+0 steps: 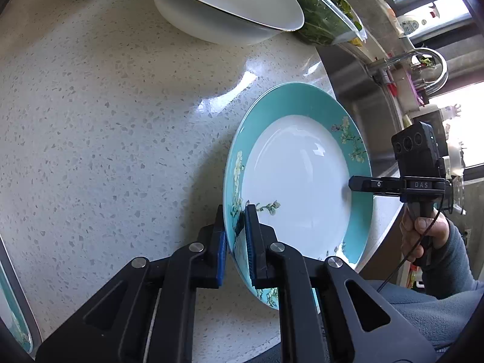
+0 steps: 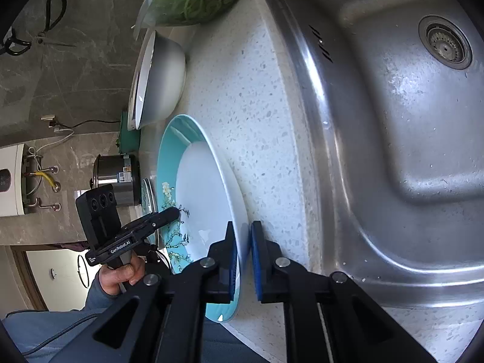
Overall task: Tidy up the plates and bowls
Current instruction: 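Close both grippers on the rim of another teal floral plate, then lift the teal floral plate with both grippers and carry it to the plate stack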
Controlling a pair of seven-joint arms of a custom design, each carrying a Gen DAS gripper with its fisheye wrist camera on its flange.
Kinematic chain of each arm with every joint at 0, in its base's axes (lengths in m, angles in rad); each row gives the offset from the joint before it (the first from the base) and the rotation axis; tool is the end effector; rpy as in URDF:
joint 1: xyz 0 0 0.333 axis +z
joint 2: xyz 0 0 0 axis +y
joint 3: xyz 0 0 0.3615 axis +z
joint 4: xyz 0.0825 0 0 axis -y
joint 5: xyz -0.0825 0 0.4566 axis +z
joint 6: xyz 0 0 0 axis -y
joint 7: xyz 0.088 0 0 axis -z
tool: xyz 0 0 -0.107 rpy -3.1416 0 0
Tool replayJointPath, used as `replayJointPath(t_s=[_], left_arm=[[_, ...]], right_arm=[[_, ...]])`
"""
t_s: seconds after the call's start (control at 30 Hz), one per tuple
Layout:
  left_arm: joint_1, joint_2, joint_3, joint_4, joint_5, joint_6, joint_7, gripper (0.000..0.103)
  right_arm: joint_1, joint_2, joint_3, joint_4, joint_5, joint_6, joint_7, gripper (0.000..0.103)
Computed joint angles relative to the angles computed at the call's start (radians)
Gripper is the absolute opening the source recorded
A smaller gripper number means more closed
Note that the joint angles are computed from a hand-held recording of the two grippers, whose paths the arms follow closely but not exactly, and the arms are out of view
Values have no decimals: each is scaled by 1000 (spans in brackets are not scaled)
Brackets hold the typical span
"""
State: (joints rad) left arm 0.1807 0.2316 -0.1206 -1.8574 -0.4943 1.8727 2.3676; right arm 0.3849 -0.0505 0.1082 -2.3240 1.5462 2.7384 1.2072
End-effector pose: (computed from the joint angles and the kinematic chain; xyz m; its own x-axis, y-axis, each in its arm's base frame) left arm 0.6690 0.0081 0.3980 -0.4768 -0.7348 0.4824 -0.8699 0.4732 -0.1391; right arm 0.5187 0.2347 0.3809 -0.2661 -0.5452 -0.7950 -0.8634 0.5015 -0.0549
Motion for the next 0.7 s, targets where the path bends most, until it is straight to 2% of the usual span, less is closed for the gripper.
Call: replayJointPath(t_s=[0.2, 0.3, 0.7], left_arm=[[4, 1, 0, -1, -8, -17, 3, 9], [5, -4, 2, -3, -6, -22, 2, 8], [14, -11, 10, 32, -34, -54, -28, 7]], right_arm=[[-2, -2, 0, 3, -136, 10, 109, 8], [-1, -4, 3, 6, -271, 22, 219, 9], [13, -10, 2, 24, -391, 38, 362, 12]])
